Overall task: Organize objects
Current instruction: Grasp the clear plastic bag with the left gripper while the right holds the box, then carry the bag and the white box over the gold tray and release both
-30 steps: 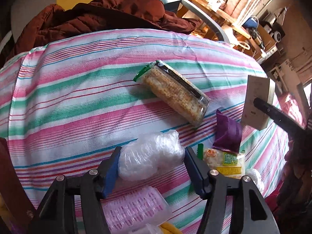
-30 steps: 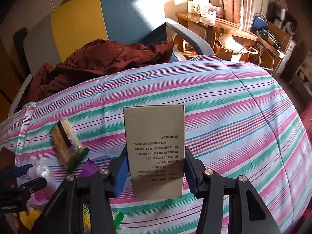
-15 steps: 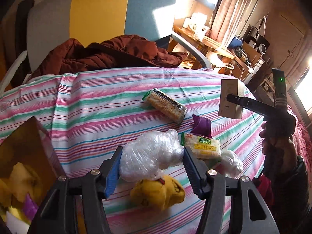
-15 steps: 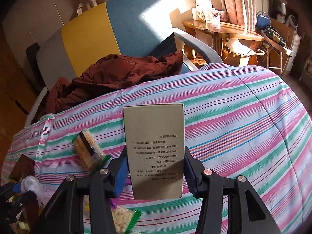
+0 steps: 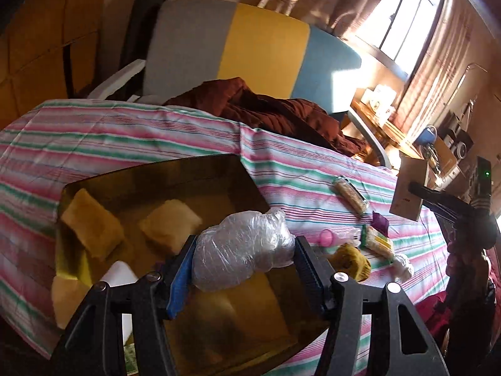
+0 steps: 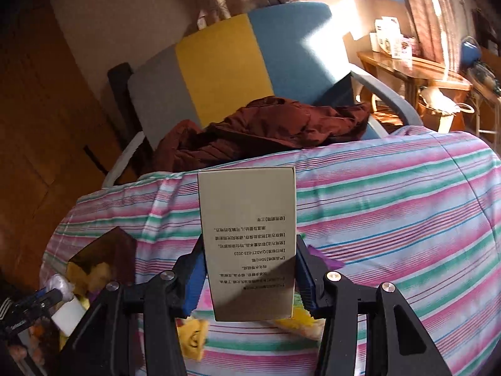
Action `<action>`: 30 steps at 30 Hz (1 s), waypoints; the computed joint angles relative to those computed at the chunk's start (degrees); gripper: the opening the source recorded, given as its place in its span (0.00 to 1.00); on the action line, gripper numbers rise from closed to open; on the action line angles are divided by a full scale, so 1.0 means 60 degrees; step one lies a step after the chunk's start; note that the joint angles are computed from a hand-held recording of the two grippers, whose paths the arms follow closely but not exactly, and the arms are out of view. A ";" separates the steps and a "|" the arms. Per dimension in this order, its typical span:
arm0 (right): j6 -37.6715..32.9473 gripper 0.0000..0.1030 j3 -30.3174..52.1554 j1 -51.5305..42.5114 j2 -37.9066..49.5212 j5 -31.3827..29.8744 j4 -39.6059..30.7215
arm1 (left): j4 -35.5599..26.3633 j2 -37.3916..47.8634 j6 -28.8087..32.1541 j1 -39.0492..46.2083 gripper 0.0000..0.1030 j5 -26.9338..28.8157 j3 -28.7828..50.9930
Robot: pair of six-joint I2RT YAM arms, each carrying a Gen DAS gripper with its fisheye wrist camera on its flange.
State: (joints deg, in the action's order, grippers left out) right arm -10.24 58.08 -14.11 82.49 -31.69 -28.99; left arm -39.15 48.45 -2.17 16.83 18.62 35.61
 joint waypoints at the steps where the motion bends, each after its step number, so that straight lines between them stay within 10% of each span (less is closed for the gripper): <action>1: 0.0081 0.50 -0.0158 0.0363 -0.0289 -0.0014 -0.0054 | -0.0145 -0.0081 0.0321 0.0625 0.59 0.0265 -0.0094; 12: 0.1700 0.50 -0.0795 0.5885 -0.0977 0.1514 0.0104 | -0.1383 0.0113 0.3450 0.5058 0.59 0.2359 -0.0759; 20: 0.2875 0.55 0.0868 0.7969 0.1355 0.3175 0.0718 | 0.0546 0.0542 0.2012 0.3633 0.66 0.1294 -0.1004; 23: 0.3196 0.76 0.1071 0.8260 0.1502 0.3758 0.0725 | 0.1091 0.1081 0.1575 0.3204 0.72 0.0826 -0.0927; 30: 0.3298 0.90 0.0142 0.8465 0.0895 0.3996 0.0740 | 0.1113 0.1004 0.1618 0.3182 0.79 0.0441 -0.1131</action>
State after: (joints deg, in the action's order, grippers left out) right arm 9.54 58.93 36.68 87.86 -7.72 -24.55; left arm -32.47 54.47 7.54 35.92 21.27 28.82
